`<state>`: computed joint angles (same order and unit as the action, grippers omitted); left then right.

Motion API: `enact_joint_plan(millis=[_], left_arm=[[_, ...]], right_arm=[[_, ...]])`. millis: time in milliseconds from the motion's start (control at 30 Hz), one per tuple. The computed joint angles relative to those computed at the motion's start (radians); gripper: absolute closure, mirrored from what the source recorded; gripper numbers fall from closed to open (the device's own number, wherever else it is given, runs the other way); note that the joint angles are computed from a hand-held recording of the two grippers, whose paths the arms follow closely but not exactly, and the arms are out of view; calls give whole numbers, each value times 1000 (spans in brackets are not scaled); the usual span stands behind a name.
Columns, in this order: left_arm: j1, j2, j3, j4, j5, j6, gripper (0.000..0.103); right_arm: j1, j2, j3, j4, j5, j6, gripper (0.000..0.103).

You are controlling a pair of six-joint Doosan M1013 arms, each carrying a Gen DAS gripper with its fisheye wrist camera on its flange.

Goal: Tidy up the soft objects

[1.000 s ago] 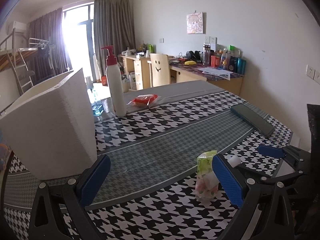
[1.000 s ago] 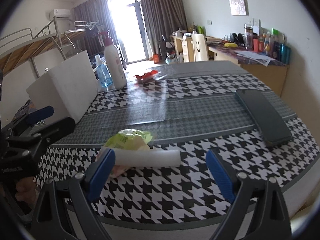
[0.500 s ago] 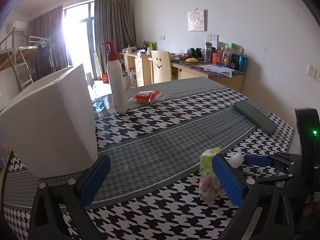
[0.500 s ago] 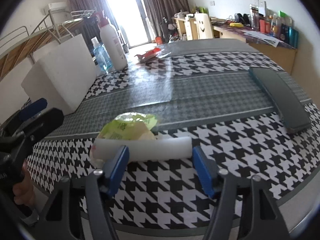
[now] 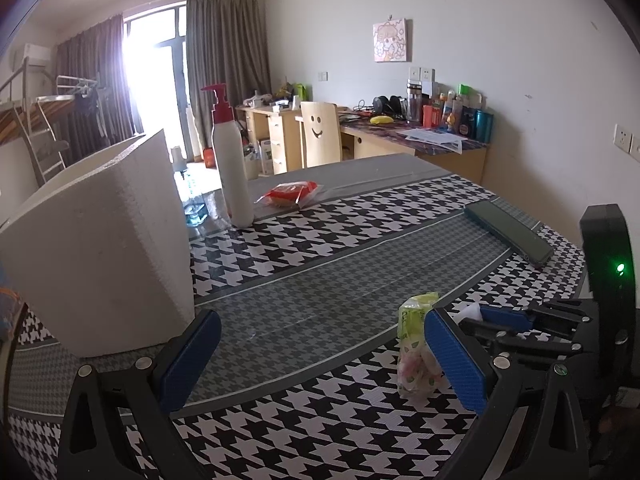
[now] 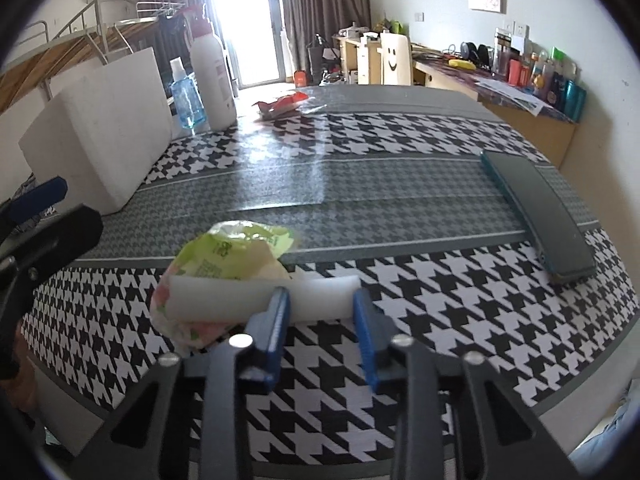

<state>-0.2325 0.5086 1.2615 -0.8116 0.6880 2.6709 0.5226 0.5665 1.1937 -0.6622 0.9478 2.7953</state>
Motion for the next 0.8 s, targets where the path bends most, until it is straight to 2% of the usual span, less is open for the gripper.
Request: enact_joint_plan(millis=[200, 300, 600, 700, 800], left_arm=[[-2, -4, 7, -9, 0, 21, 1], [-6, -4, 8, -6, 9, 32, 1], [-28, -3, 11, 21, 12, 55, 1], [-38, 10, -7, 66, 19, 21, 2], [-44, 26, -31, 113, 51, -17, 7]], right_arm=[[-1, -32, 37, -4, -48, 26, 101], [-1, -46, 56, -16, -68, 51, 102], [5, -72, 94, -73, -59, 123, 102], [5, -73, 97, -79, -44, 126, 102], [2, -83, 118, -75, -83, 131, 102]])
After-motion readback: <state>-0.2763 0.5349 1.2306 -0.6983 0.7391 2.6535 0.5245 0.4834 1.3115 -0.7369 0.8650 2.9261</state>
